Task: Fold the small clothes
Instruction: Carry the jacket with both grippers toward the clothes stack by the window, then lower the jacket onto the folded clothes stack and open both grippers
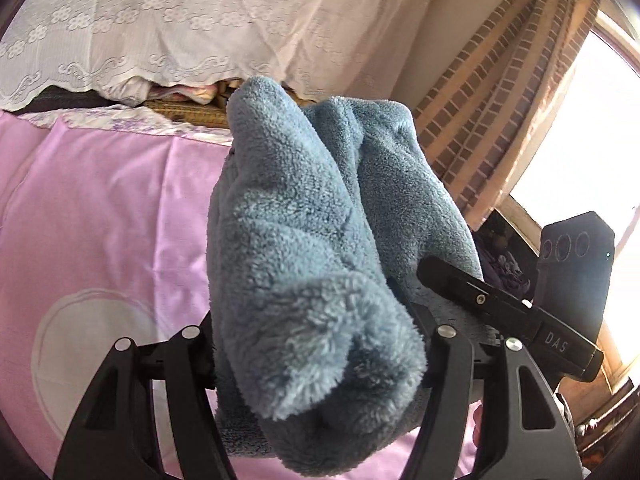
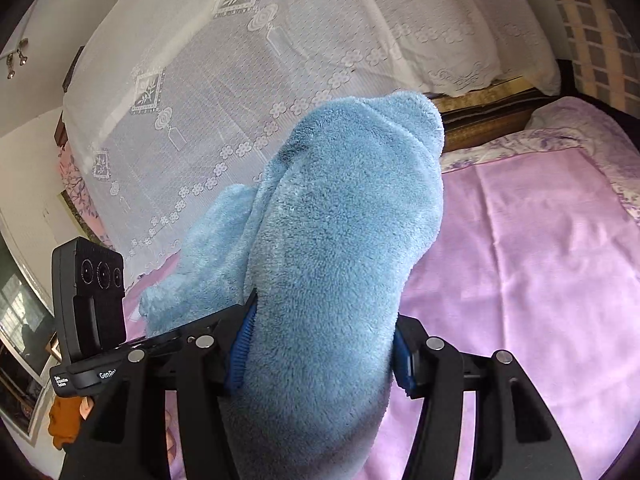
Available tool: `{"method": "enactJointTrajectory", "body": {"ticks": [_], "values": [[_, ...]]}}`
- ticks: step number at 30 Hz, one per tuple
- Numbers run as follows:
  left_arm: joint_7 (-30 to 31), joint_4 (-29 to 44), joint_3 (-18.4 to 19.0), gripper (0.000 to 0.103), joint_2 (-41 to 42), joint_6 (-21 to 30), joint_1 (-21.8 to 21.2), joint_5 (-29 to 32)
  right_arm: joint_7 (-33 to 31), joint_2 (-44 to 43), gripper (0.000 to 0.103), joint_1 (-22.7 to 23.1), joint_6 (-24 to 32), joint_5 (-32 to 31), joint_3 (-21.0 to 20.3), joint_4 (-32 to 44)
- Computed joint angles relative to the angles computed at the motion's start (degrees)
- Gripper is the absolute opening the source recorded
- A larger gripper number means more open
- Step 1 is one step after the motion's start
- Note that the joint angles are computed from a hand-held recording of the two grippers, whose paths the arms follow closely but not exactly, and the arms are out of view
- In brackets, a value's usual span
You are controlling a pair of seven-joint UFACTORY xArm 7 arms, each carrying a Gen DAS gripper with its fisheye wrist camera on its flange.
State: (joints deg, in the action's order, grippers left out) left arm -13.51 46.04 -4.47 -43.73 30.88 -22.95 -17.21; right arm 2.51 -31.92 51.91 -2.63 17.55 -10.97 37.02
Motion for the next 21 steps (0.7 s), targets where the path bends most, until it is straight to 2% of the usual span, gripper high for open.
{"method": "enactJointTrajectory", "body": {"ticks": [2, 4, 9, 15, 21], "values": [[-0.5, 2.0, -2.0, 0.064, 1.4, -0.3, -1.3, -0.1, 2.1, -6.0, 0.058, -6.9, 3.4, -0.8, 4.4, -3.0], [-1.6, 5.0, -4.0, 0.064, 3.8, -0.5, -2.7, -0.3, 3.8, -12.6, 0.058, -12.5, 7.6, -1.5, 7.1, -5.7], [-3.6, 12.5, -9.4, 0.064, 10.5, -1.8, -6.0, 0.8, 5.2, -30.1, 0.058, -23.5, 21.2, -4.0, 9.1, -10.4], [-6.5, 24.1, -15.7, 0.064, 21.4, -2.5, -9.5, 4.4, 3.5, -48.6, 0.058, -36.0, 38.9, -7.5, 6.0, -12.0], [-11.1, 37.9, -21.6, 0.064, 35.3, -1.6, -13.3, 12.8, -1.7, -59.3, 0.058, -47.8, 50.8, -10.8, -2.7, -11.8]]}}
